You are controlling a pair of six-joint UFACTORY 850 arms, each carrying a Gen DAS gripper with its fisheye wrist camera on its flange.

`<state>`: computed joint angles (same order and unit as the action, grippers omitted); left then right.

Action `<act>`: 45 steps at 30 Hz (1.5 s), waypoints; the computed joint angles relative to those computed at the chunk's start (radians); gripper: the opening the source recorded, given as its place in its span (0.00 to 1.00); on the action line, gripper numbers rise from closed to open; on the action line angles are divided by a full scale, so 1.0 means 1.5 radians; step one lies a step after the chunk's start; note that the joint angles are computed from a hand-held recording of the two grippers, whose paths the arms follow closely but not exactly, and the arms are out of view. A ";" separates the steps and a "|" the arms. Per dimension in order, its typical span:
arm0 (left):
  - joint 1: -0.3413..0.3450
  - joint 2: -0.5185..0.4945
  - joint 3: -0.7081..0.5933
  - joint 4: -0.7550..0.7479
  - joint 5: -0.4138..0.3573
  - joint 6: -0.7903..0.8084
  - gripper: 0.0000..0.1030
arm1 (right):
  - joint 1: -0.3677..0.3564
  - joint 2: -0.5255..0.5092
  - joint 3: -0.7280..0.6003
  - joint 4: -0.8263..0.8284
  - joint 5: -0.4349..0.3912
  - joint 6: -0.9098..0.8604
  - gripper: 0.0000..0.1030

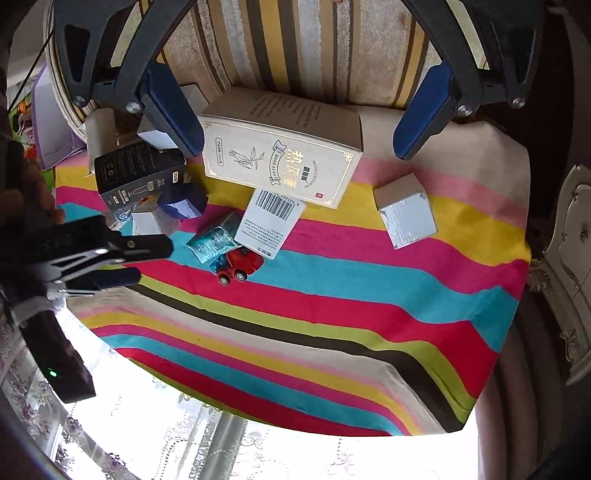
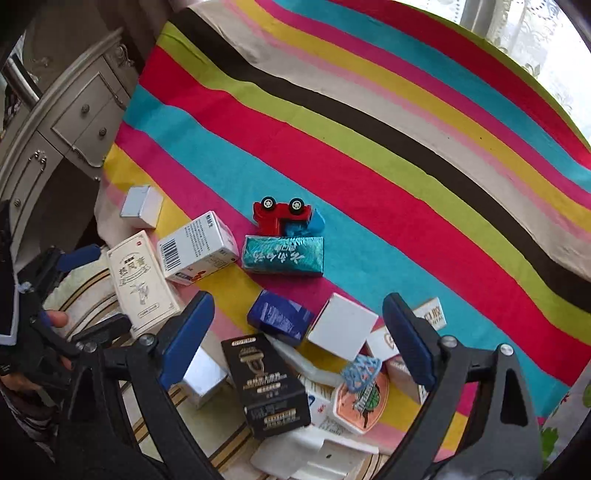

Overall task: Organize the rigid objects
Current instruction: 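Withdraw both tools back over the pile of boxes, then grasp the red-and-blue toy car with the right gripper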

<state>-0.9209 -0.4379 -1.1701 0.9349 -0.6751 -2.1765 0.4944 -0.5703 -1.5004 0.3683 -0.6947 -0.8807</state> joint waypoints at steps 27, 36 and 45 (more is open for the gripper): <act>0.019 0.000 0.042 0.134 0.127 -0.082 0.99 | 0.021 -0.227 -0.286 -0.005 -0.235 0.148 0.68; 0.020 0.011 0.061 0.175 0.141 -0.142 0.99 | 0.027 -0.228 -0.303 0.001 -0.227 0.174 0.66; 0.023 0.009 0.061 0.182 0.150 -0.146 0.99 | 0.036 -0.203 -0.261 -0.040 -0.173 0.151 0.79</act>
